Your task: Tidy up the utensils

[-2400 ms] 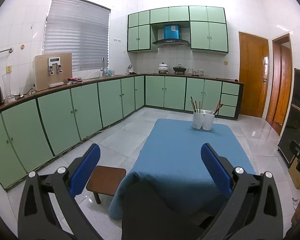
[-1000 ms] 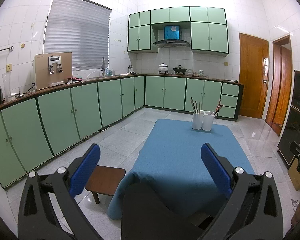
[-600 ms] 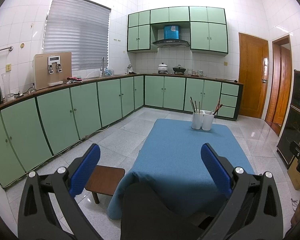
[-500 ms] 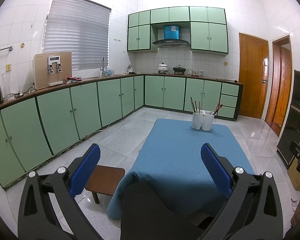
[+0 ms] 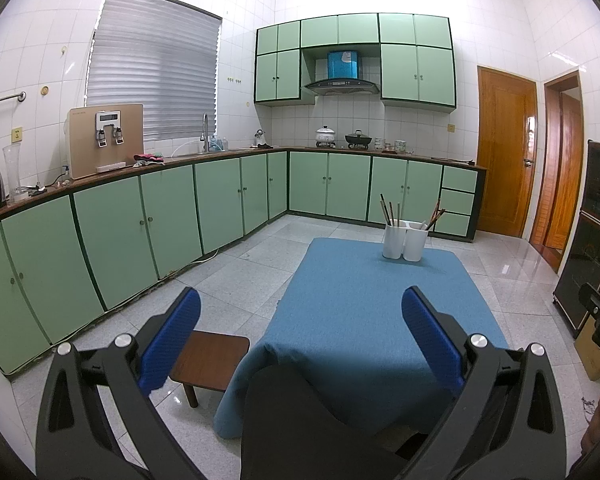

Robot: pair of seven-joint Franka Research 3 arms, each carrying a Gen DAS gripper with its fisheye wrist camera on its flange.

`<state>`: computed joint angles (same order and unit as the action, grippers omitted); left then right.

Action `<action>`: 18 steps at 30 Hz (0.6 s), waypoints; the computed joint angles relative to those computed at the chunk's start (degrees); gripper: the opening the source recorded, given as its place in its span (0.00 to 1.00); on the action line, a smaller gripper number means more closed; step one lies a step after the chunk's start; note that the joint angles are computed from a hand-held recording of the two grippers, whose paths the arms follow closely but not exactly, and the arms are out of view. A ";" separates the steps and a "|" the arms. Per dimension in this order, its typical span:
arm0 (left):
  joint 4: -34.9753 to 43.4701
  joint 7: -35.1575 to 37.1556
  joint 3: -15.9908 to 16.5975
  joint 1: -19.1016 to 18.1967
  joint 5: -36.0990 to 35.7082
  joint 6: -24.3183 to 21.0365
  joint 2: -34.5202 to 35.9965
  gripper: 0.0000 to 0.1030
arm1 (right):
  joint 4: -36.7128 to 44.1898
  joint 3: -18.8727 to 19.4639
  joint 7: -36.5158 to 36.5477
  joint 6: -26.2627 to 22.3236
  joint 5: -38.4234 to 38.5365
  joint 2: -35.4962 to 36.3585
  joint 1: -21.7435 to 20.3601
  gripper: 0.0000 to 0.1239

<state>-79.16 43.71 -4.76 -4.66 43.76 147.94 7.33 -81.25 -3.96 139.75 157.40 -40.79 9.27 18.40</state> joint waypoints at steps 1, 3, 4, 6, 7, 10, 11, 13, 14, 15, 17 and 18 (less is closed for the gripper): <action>0.03 -0.07 0.00 -0.03 0.04 -0.01 0.03 0.95 | 0.00 -0.01 0.15 -0.04 -0.11 0.02 0.06 0.78; 0.11 -0.17 0.00 -0.11 0.15 -0.19 0.10 0.95 | -0.05 0.08 -0.23 -0.04 0.29 0.00 0.00 0.78; -0.01 -0.03 0.01 -0.04 -0.04 -0.09 0.02 0.95 | -0.04 0.03 -0.10 -0.08 0.07 -0.01 0.06 0.78; -0.06 0.08 0.02 0.00 -0.11 0.01 -0.03 0.95 | -0.07 0.08 -0.19 -0.04 0.23 -0.01 0.05 0.78; -0.09 -0.07 0.03 -0.02 -0.03 0.08 -0.05 0.95 | -0.07 0.04 -0.01 -0.05 0.09 -0.01 0.10 0.78; 0.14 -0.28 0.00 -0.12 0.16 -0.08 0.12 0.95 | -0.18 0.04 0.11 0.01 -0.04 -0.04 0.11 0.78; -0.02 -0.12 0.03 -0.05 0.02 -0.01 -0.01 0.95 | -0.21 0.10 -0.21 0.03 0.30 -0.08 0.00 0.78; -0.05 -0.10 0.02 -0.03 -0.05 0.01 -0.03 0.95 | -0.19 0.08 -0.04 -0.04 0.13 -0.08 0.08 0.78; -0.05 -0.10 0.02 -0.03 -0.05 0.01 -0.03 0.95 | -0.22 0.08 -0.05 0.01 0.13 -0.11 0.06 0.78; 0.00 -0.26 0.02 -0.09 0.12 -0.03 0.00 0.95 | -0.17 0.07 -0.01 0.02 0.08 -0.08 0.06 0.78; 0.07 -0.28 0.00 -0.13 0.19 -0.04 0.07 0.95 | -0.17 0.06 -0.05 0.06 0.09 -0.06 0.03 0.78; -0.06 -0.26 0.03 -0.08 0.11 0.01 -0.02 0.95 | -0.15 0.09 -0.13 0.04 0.20 -0.03 0.02 0.78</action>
